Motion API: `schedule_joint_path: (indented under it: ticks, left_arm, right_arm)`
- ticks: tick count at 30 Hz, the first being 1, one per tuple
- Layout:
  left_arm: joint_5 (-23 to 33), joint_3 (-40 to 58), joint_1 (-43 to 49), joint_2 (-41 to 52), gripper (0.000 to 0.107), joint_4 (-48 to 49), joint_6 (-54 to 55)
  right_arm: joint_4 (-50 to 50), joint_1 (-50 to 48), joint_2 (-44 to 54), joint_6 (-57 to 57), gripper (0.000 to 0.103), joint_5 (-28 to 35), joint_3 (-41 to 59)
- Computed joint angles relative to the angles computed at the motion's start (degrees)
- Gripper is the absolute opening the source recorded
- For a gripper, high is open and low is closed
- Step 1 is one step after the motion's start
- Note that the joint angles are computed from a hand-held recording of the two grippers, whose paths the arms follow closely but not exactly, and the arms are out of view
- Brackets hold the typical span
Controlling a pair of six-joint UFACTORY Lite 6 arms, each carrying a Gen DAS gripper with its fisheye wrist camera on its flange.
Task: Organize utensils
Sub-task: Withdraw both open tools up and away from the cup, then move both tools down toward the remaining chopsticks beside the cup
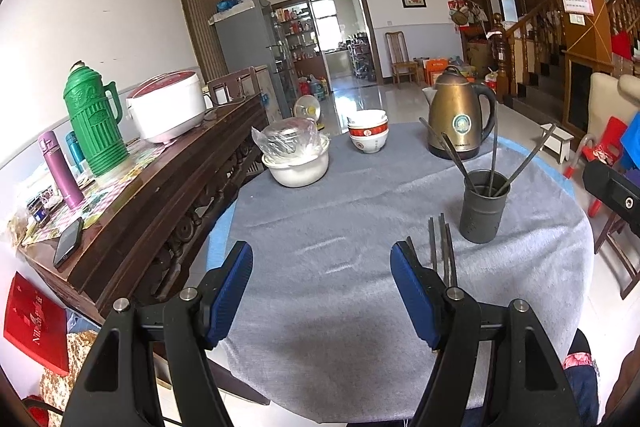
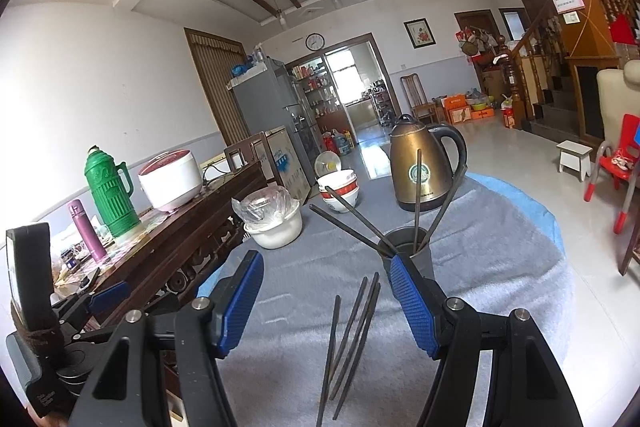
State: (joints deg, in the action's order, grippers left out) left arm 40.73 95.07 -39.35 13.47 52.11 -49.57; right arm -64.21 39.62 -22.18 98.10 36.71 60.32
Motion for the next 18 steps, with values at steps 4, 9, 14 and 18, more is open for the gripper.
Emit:
schedule_joint_path:
  ticks: [4,9,14,18]
  left_arm:
    - [0.32,2.46,-0.15,2.36,0.072,-0.63,1.14]
    - [-0.32,8.20,2.09,7.94,0.072,-7.71,7.60]
    - [0.07,15.79,5.53,16.19,0.072,-17.89,15.50]
    - [1.44,22.75,7.79,23.41,0.072,-26.48,22.43]
  right_arm:
    - [1.71,-2.81,-0.34,-1.23,0.070,-2.81,-1.21]
    - [4.92,-8.04,-1.00,-3.03,0.069,-8.87,-4.53]
    - [14.20,-15.77,0.35,-10.38,0.058,-18.25,-8.08]
    - [27.96,-20.77,3.80,-23.23,0.044,-25.18,-9.87]
